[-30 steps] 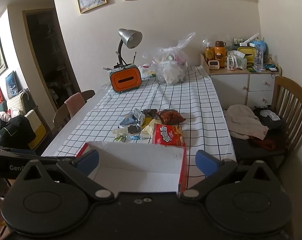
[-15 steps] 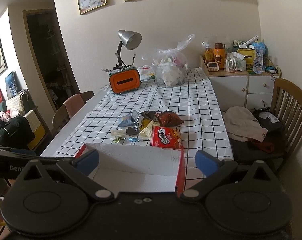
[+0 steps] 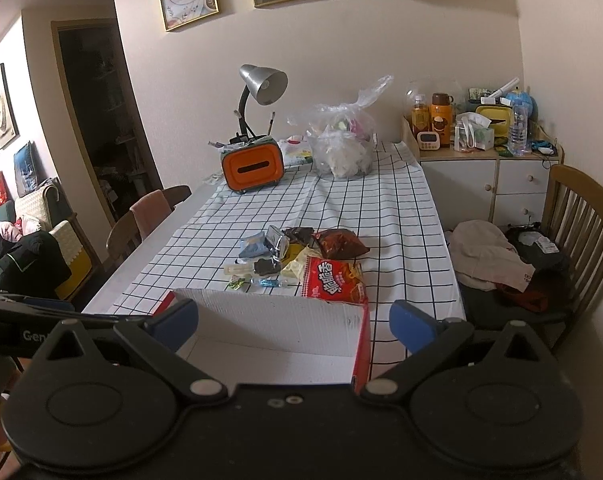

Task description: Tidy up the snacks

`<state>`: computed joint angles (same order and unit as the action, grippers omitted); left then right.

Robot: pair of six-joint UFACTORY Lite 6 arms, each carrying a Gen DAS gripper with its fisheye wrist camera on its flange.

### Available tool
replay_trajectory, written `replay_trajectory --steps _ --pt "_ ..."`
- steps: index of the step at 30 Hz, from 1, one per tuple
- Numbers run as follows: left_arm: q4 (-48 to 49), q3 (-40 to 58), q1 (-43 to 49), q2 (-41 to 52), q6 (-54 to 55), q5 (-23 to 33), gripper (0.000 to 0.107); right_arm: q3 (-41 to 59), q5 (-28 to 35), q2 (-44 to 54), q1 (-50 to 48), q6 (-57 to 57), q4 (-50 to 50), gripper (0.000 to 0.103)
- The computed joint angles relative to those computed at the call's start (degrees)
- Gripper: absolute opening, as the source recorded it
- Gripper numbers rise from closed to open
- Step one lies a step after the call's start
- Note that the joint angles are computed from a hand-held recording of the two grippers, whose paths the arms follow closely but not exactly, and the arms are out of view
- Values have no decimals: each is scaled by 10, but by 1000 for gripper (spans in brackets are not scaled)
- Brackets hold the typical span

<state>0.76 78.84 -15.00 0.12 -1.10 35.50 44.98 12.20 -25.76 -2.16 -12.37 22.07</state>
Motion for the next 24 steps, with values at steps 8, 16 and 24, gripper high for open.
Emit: replay_trajectory --steps 8,16,24 --pt "-3 1 1 -2 -1 -1 103 3 1 -2 1 0 -3 102" --pt "-7 1 2 3 5 -7 103 -2 -15 -2 -1 -21 10 102" --pt "-27 61 15 79 47 -20 103 26 -32 57 -7 -111 105 102"
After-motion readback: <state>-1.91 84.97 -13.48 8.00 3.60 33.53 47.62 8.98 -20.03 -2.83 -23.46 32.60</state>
